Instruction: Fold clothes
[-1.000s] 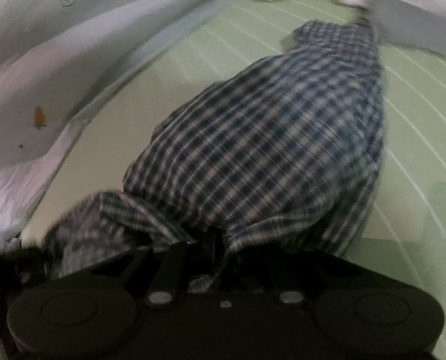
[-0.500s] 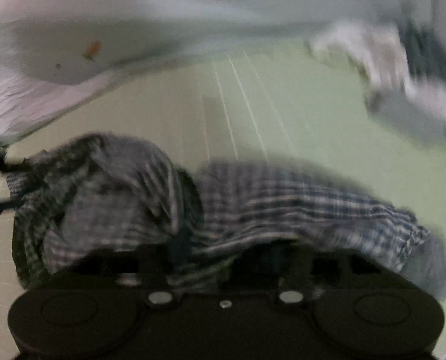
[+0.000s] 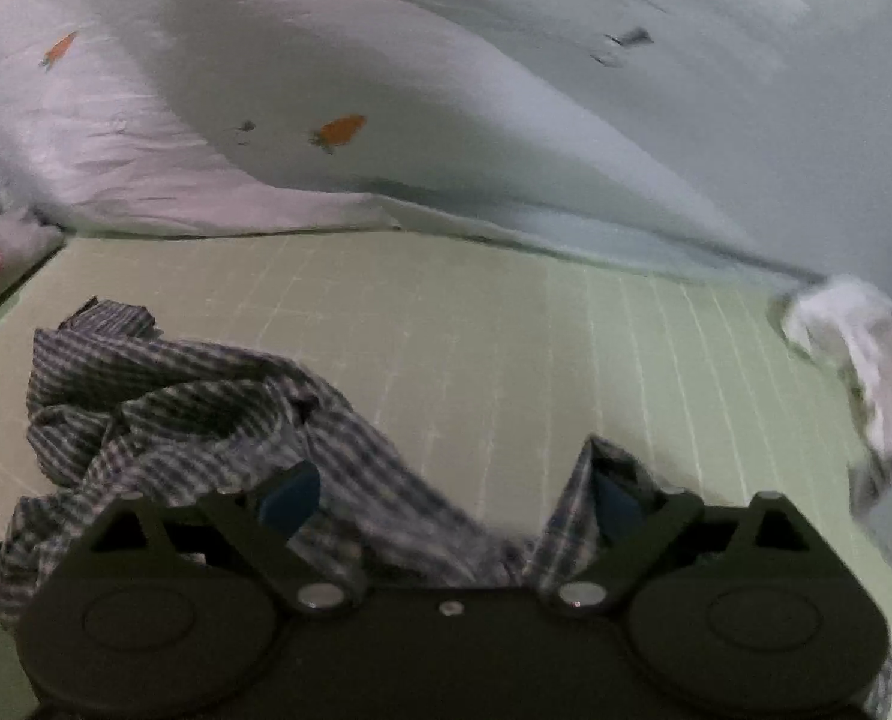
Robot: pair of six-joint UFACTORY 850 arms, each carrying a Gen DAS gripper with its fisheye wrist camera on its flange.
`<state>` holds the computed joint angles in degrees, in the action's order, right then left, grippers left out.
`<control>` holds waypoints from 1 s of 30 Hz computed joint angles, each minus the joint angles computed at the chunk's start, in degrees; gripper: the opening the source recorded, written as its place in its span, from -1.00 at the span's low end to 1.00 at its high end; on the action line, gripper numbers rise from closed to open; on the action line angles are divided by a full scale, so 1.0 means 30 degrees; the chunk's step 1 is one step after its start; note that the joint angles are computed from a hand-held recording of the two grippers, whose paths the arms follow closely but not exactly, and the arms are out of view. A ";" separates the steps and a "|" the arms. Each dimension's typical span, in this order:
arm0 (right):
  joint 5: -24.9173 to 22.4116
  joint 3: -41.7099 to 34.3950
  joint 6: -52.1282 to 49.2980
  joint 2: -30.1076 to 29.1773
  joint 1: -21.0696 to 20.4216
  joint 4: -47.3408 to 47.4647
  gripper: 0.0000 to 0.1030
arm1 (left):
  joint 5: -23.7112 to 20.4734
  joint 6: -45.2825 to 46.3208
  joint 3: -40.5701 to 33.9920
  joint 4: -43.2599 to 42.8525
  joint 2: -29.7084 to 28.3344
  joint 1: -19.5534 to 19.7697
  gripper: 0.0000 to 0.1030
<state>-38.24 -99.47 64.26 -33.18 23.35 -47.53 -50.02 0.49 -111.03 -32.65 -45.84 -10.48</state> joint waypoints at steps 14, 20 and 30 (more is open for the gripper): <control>0.2575 -0.0476 -0.4726 -0.0147 -0.1034 0.3795 0.87 | -0.0596 0.0080 -0.0011 -0.0790 -0.0040 -0.0095 0.71; 0.3035 -0.2951 -1.1204 -0.2548 -0.2123 1.1913 0.87 | 0.0268 -0.0485 0.0647 -0.1105 0.0324 0.0015 0.23; 0.3936 -0.2816 -1.7837 -0.2515 -0.2966 1.8532 -0.86 | 0.1252 -0.4628 -0.0908 0.2233 -0.0144 -0.0524 -0.93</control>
<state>-26.43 -107.91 10.75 -40.72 14.45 8.07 -46.27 -13.40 -113.76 -25.95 -46.27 -12.06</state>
